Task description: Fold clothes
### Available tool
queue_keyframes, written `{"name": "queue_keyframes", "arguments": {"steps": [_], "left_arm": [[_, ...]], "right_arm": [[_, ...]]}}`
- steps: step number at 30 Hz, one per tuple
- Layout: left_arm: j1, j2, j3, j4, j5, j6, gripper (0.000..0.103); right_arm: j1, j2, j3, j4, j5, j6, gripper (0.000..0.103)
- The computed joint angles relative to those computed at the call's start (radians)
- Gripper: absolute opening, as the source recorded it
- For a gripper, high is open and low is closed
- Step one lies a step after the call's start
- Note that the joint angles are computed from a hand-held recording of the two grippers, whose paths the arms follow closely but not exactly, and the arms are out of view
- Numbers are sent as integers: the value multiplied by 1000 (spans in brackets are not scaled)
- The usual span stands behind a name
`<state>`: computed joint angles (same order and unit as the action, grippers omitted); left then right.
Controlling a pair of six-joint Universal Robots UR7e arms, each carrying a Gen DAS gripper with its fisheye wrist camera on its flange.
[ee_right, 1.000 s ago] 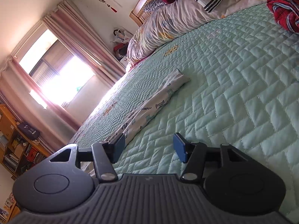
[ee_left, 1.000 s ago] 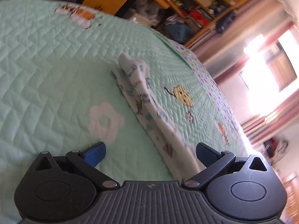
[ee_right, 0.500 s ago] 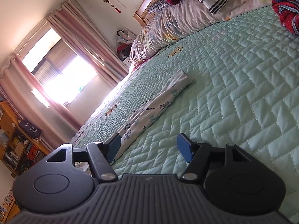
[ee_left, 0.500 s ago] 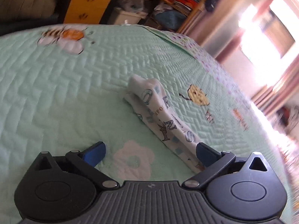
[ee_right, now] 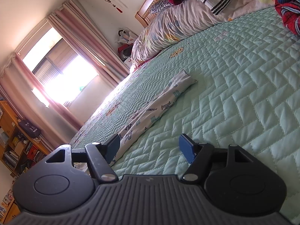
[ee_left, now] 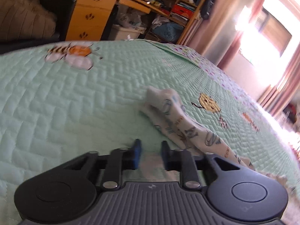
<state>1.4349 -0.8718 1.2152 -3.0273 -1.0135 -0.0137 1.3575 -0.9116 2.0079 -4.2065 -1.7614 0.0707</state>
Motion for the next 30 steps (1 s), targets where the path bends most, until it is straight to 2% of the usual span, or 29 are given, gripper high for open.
{"name": "queue_keyframes", "arguments": {"steps": [3,10,14,18,19,21,24,26,28,30], "left_arm": [[33,2,-21,21,-101,-121,14],[75,83,-137,30,-241,-342,17],[88,116,-169,7,-273,-424,18],[79,126,-174,3,-224,-359,4],[72,119,-157,-20,-206,-334,3],[47,98,-102,-100,-151,-265,2],[-12,27,43,-301,-41,-136,2],[-34,-31,140,-390,-10,-111,2],[-39,-79,203,-378,8,-110,2],[-20,-114,230,-266,7,-207,3]], "right_arm": [[-1,0,0,-1,1,-1,72],[-1,0,-1,1,0,-4,72],[1,1,-2,1,-5,-8,72],[2,3,-4,1,-7,-10,73],[2,3,-4,1,-7,-10,73],[2,3,-3,0,-6,-9,73],[2,3,-3,-1,-5,-8,73],[0,3,-2,-4,0,-5,73],[0,3,-1,-5,3,-4,73],[-1,3,0,-6,6,-3,74]]}}
